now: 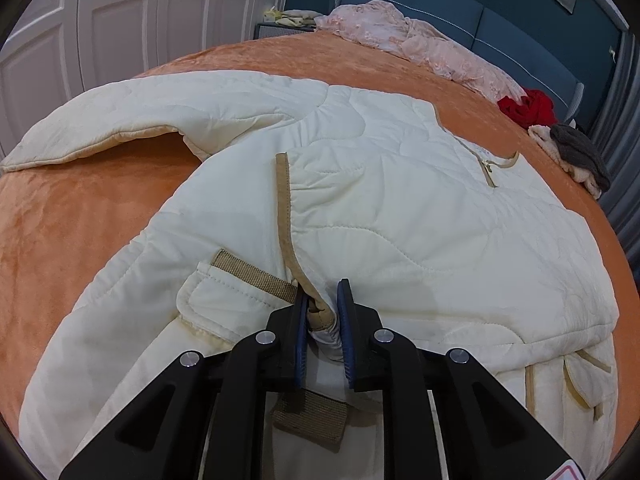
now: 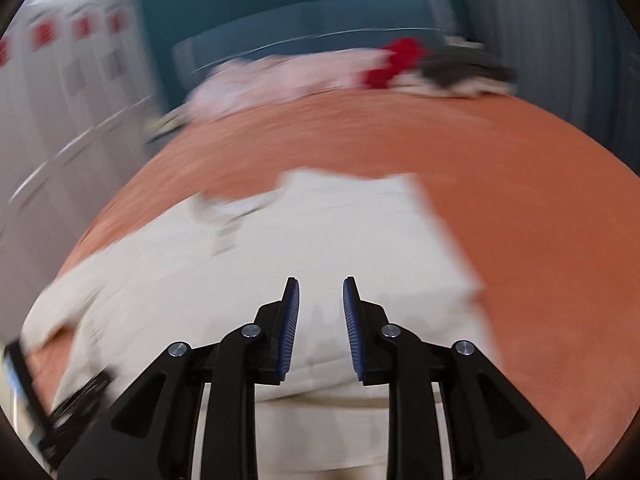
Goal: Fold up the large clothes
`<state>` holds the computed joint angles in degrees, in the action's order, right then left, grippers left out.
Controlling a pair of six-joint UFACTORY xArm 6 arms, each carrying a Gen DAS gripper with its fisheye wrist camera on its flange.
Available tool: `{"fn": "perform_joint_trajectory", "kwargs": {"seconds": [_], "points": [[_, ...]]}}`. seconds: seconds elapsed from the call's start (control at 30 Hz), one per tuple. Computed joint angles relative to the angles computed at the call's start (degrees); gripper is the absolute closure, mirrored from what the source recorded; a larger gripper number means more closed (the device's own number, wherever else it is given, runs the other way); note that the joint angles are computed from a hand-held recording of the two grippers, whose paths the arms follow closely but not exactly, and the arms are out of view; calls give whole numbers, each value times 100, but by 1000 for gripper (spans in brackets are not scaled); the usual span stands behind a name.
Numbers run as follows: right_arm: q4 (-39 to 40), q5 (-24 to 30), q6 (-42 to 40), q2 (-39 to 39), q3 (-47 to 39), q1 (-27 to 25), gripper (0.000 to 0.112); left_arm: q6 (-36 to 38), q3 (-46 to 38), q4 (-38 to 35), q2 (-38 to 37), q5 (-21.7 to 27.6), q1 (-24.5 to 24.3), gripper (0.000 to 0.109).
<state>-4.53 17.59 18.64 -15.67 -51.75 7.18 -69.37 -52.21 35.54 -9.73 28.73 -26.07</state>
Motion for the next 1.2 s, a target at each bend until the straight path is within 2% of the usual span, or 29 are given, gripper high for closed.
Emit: {"fn": "perform_joint_trajectory", "kwargs": {"seconds": [0.1, 0.2, 0.27, 0.47, 0.53, 0.57, 0.6, 0.67, 0.8, 0.83, 0.9, 1.0, 1.07, 1.13, 1.2], "points": [[10, 166, -289, 443, -285, 559, 90, -17, 44, -1, -26, -71, 16, 92], [126, 401, -351, 787, -391, 804, 90, -76, 168, -31, -70, -340, 85, 92], [8, 507, -161, 891, -305, 855, 90, -126, 250, -24, -114, -472, 119, 91], [155, 207, -141, 903, -27, 812, 91, -144, 355, -83, -140, -781, 192, 89], [15, 125, -36, 907, 11, 818, 91, 47, 562, -456, -287, -1127, 295, 88], [-200, 133, 145, 914, 0, 846, 91, 322, 693, -904, -410, -1277, 351, 87], [-420, 146, 326, 924, -14, 874, 91, 638, 792, -1372, -571, -1261, 393, 84], [-634, 118, 477, 896, 40, 875, 91, 751, 1002, -1666, -977, -1197, 570, 75], [-977, 164, 723, 885, 27, 887, 91, 1263, 1336, -2163, -1800, -902, 1366, 66], [-1094, 182, 809, 890, 13, 894, 91, 1578, 1412, -2467, -1957, -853, 1731, 62], [-1186, 189, 872, 867, 29, 893, 91, 2112, 1428, -2960, -2037, -723, 2403, 62], [-1278, 189, 959, 859, 38, 902, 90, 2442, 1252, -3162, -1822, -537, 3638, 62], [-1303, 195, 973, 864, 33, 902, 90, 2548, 1164, -3382, -1572, -700, 4211, 62], [-1471, 233, 1094, 861, 21, 911, 90, 2456, 1068, -3529, -1301, -958, 4635, 62], [-1669, 289, 1241, 868, -8, 927, 89, 2901, 842, -4105, -939, -1005, 4848, 62]]}}
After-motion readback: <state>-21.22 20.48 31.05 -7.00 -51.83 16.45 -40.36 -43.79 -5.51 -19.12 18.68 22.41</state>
